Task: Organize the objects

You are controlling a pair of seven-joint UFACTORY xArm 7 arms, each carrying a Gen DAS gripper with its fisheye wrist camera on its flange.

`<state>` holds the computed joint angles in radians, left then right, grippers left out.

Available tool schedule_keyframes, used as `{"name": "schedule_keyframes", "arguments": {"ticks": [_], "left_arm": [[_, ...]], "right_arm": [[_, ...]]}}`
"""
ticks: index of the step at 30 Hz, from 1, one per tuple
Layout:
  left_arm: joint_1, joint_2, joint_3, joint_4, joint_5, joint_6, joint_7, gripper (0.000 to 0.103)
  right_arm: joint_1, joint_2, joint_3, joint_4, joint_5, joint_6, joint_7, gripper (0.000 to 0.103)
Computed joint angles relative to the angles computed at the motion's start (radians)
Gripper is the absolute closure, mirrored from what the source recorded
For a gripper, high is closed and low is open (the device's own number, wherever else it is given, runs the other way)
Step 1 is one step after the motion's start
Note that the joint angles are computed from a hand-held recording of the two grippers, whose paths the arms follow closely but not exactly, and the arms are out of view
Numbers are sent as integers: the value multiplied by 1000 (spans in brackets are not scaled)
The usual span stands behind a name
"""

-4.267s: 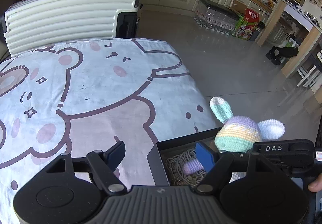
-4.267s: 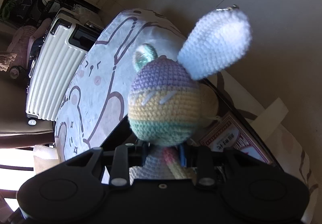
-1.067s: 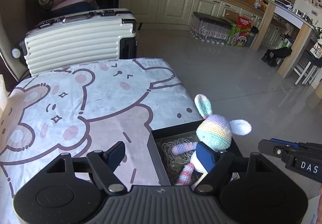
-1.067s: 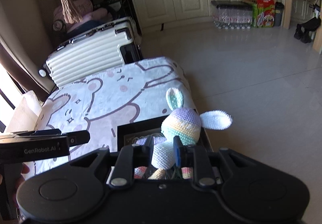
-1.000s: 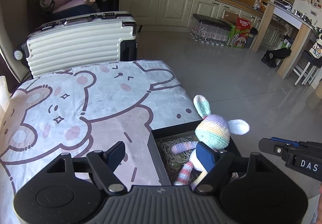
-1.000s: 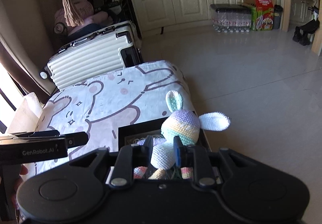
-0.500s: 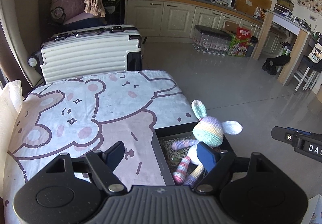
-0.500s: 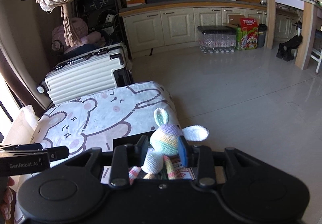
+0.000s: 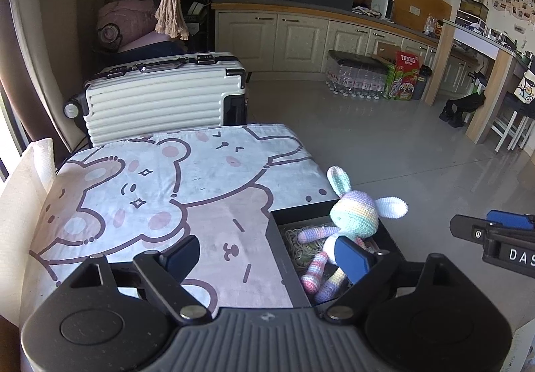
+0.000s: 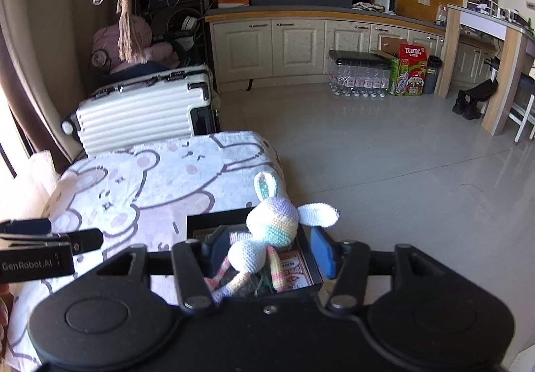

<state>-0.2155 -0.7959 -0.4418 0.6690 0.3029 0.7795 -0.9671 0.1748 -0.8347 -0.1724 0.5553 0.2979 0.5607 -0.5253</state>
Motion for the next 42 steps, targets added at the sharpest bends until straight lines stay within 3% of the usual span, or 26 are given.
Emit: {"name": "schedule_keyframes", "arguments": {"ticks": [7,19,42], "left_arm": [[-4,-19,4,-14,-1,40,4,6],[-5,7,1,-4,2,90,2,0],[-22,96,2,22,78,148,-57,0]], "right_arm": [[-50,-7,64,-9,-65,26,46,28],[-70,39,70,-33,-109,-10,98,7],[-101,103,64,-28,-133,-20,111,3]]}}
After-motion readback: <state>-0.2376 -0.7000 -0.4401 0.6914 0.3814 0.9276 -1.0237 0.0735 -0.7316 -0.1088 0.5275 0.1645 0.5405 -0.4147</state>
